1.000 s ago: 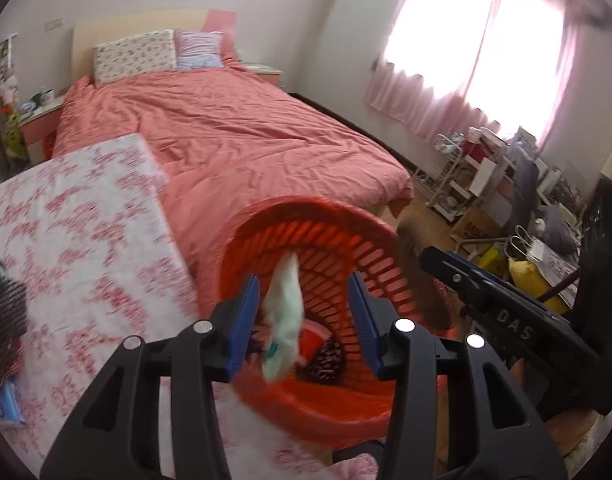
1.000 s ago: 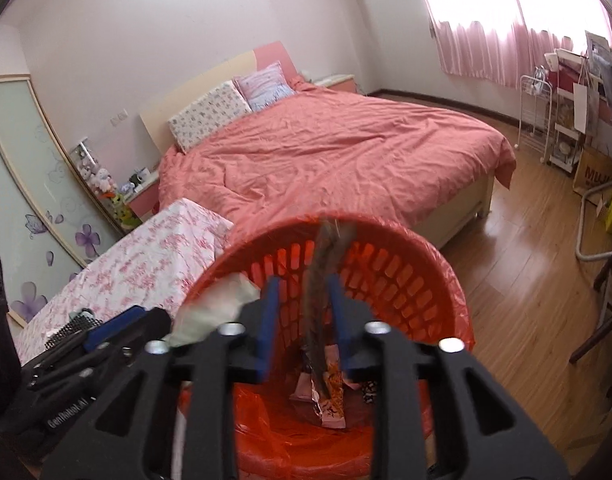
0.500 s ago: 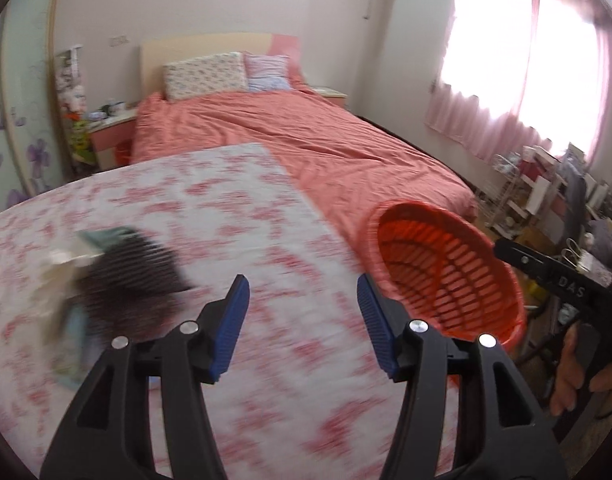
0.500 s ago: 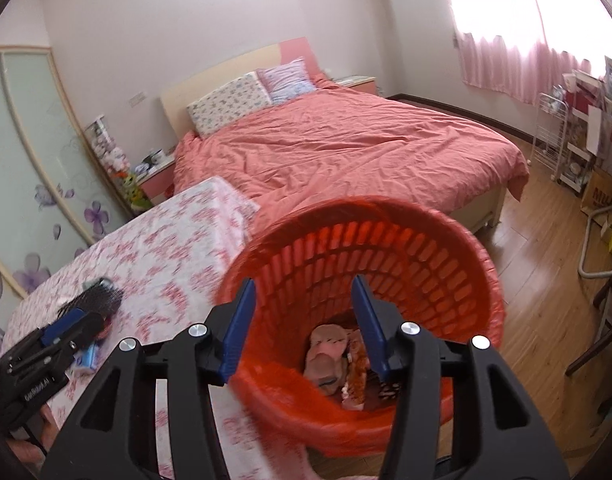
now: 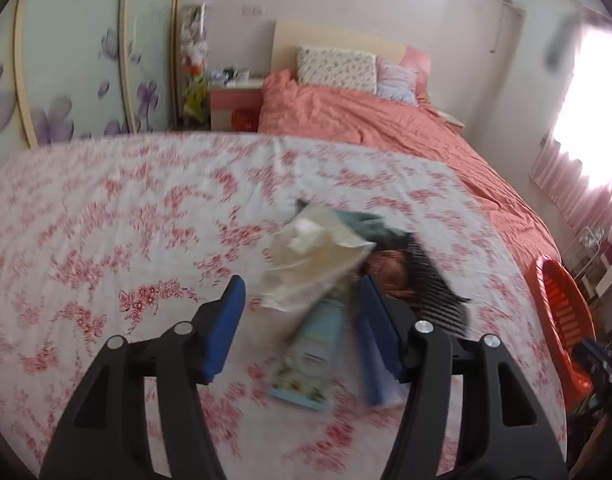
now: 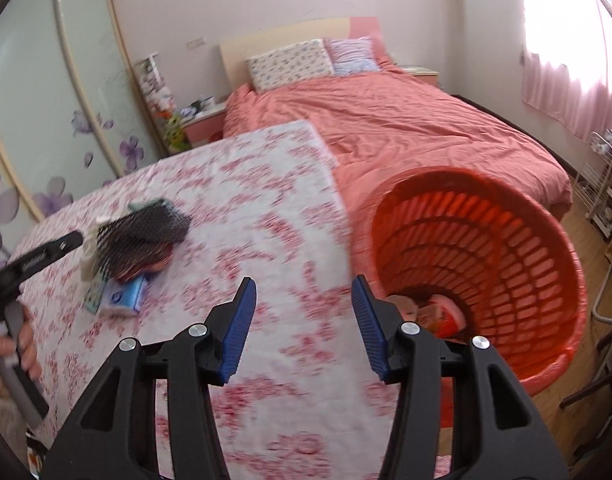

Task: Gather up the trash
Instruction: 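Grasp the crumpled white tissue with the left tool while the right tool grasps the black mesh pad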

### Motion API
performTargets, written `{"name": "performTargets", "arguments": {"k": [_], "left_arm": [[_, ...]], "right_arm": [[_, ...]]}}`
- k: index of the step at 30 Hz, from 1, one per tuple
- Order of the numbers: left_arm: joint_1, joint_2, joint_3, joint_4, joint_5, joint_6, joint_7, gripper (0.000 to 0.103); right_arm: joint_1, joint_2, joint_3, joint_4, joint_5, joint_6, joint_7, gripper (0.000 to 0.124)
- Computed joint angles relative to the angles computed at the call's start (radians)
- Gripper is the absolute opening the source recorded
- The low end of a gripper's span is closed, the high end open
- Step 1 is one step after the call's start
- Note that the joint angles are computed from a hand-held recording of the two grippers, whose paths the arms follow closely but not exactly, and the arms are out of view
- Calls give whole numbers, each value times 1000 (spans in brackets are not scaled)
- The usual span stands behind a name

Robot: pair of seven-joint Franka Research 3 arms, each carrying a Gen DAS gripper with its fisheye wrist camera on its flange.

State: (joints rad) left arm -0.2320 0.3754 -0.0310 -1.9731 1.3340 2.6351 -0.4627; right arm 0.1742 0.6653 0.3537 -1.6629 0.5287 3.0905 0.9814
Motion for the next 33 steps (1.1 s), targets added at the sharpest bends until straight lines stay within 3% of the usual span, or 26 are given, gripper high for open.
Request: {"name": "performTargets", "arguments": {"k": [5, 9, 12, 18, 23, 27, 31, 33], "left_arm": [[36, 67, 18, 48, -55, 84, 59, 60], [28, 103, 41, 85, -82, 115, 98, 59], [29, 131, 51, 106, -131, 126, 158, 35], [7, 66, 90, 3, -139, 104, 95, 33], [21, -42, 61, -135, -120, 1, 54, 33], [55, -83, 32, -198, -77, -9, 1, 33], [75, -89, 7, -206, -58, -17, -16, 34], [82, -91, 1, -209, -52, -14, -22, 34]], "right_arm": [[53, 4, -35, 14, -28, -36, 18, 50], [86, 9, -50, 30, -45, -49, 30, 50], [93, 16, -41, 48, -46, -66, 31, 50], [115, 37, -23, 100, -38, -113, 13, 50], [153, 75, -5, 175, -30, -140, -16, 50], [214, 123, -40, 275, -41, -199, 31, 50], [246, 147, -43, 320, -34, -230, 53, 40], [278, 159, -70, 338, -53, -233, 74, 26]]}}
